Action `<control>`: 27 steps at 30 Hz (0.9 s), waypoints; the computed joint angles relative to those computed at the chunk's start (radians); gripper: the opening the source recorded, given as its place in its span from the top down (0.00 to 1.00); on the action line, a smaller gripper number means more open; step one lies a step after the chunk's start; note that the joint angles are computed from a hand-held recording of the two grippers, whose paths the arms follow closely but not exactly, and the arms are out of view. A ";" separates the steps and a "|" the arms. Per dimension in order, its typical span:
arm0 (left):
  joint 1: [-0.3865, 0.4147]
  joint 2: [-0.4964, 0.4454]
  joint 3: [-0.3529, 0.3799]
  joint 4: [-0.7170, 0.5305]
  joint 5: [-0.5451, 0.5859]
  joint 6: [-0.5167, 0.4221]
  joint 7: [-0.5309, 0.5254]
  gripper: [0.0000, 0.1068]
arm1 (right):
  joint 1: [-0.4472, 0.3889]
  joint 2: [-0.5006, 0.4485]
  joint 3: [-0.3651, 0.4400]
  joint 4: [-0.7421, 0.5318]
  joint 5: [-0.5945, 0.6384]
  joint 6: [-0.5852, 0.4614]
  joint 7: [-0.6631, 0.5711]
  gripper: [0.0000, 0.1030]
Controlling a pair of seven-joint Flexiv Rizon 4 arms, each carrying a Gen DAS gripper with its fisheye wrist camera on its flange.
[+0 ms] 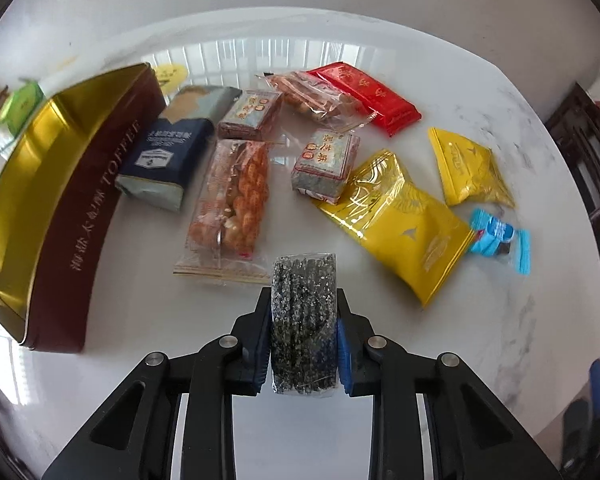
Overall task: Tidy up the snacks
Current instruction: 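Close the left gripper on the dark seaweed-wrapped bar and lift, then carry the seaweed bar over the tin with the left gripper while the right gripper grasps the blue cookie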
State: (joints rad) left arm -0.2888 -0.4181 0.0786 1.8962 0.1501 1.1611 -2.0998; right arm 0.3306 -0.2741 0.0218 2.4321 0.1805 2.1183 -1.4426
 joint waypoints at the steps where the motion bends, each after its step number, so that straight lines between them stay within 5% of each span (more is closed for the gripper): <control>1: -0.008 0.002 0.008 0.002 0.018 0.007 -0.002 0.74 | 0.006 0.003 -0.003 0.000 0.006 -0.003 -0.003 0.00; 27: -0.051 0.131 0.073 0.077 0.358 0.084 -0.193 0.74 | 0.181 0.056 -0.093 -0.009 0.150 -0.088 -0.151 0.00</control>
State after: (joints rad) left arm -0.3393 -0.2868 0.1515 1.9735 0.5079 1.2455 -2.2929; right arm 0.5118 -0.2182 -0.0716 2.4228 0.3309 2.0306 -1.5932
